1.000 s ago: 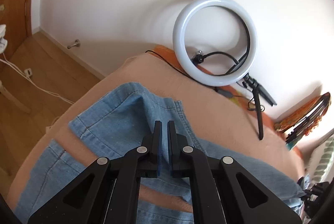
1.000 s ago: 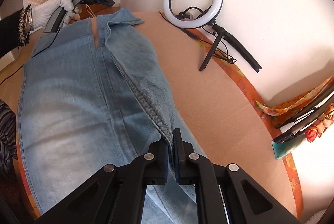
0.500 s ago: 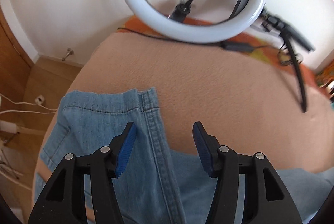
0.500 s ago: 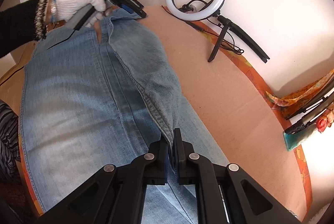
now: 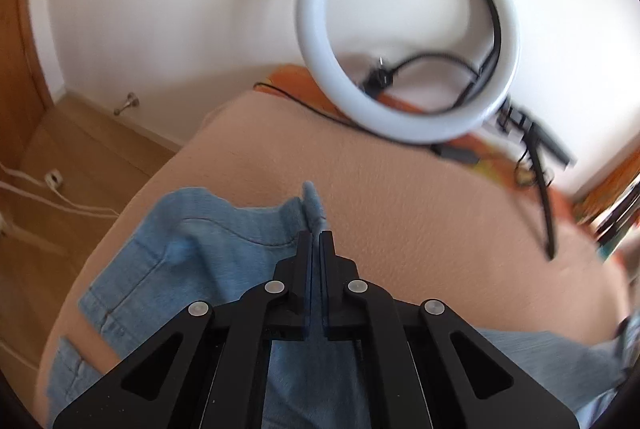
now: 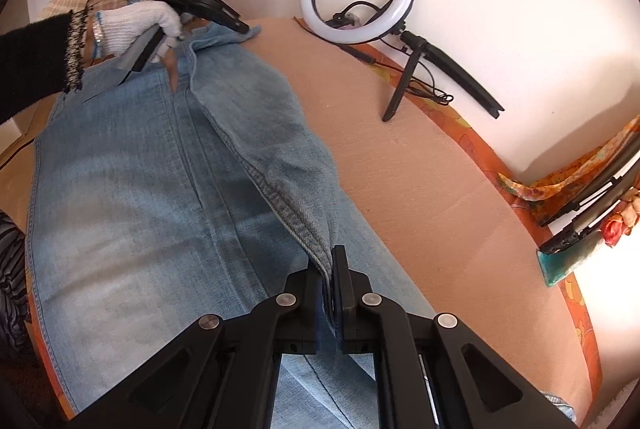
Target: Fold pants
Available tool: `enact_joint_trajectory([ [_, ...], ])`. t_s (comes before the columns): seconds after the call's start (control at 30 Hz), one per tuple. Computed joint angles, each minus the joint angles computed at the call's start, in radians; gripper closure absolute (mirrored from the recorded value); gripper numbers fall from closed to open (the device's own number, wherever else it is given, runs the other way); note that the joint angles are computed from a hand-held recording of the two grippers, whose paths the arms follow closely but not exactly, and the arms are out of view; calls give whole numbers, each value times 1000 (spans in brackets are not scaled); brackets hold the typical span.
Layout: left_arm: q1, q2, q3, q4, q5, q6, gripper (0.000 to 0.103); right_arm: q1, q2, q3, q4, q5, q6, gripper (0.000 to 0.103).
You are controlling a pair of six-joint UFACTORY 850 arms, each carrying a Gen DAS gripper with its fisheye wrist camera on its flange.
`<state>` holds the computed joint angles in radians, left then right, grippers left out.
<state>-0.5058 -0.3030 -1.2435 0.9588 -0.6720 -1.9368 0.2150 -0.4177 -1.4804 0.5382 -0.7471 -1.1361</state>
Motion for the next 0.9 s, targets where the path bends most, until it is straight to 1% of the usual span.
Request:
enact_joint_trajectory([
  [0.07,-14,55,53,59,-24,-84,101,-1,10,-1,3,5,0,102],
  [0.1,-19,81,82,93,-13,-136,101,-2,15,-3,6,1,3,102],
  [0.13,-15,109,108,100,34,-162,101,-3,17,-6,8,-3,5,102],
  [0.17,-11,118,115,73,64,-146,101,-2,19,-8,5,-5,9,102],
  [0.2,-8,114,104,17,52,-88,101,0,18,-13,-4,-12,21,102],
  [0.23,-15,103,86,-10,12,-61,98,2,15,-19,-14,-22,38,102],
  [0.27,-18,96,73,-14,4,-55,87,4,13,-22,-21,-27,53,102],
  [0.3,-14,86,59,-45,23,-33,78,5,13,-23,-27,-30,66,102],
  [0.33,-10,71,41,-92,37,5,60,7,15,-20,-33,-31,74,102],
  [0.37,-3,49,14,-172,50,75,49,8,18,-16,-36,-29,76,101],
  [0.4,4,27,-15,-261,55,159,48,9,20,-12,-39,-29,77,101],
  [0.43,7,0,-49,-336,39,247,49,8,21,-9,-39,-31,74,101],
  [0.53,-15,-47,-116,-432,-35,399,48,6,18,-10,-37,-34,65,101],
  [0.6,-26,-68,-144,-482,-79,463,48,5,15,-14,-35,-32,59,101],
  [0.67,-29,-97,-172,-527,-102,502,48,5,11,-18,-29,-24,51,101],
  [0.7,-36,-103,-180,-528,-124,516,48,3,9,-19,-20,-21,47,101],
  [0.77,-57,-147,-232,-505,-245,557,49,0,9,-18,-2,-18,42,101],
  [0.8,-66,-158,-244,-488,-287,570,49,-2,9,-17,7,-18,40,101],
  [0.83,-75,-160,-243,-467,-312,567,50,-4,9,-14,19,-19,35,101],
  [0.87,-80,-159,-239,-450,-320,552,56,-7,10,-13,32,-21,29,101],
  [0.9,-82,-159,-237,-441,-324,537,58,-10,11,-10,47,-24,20,100],
])
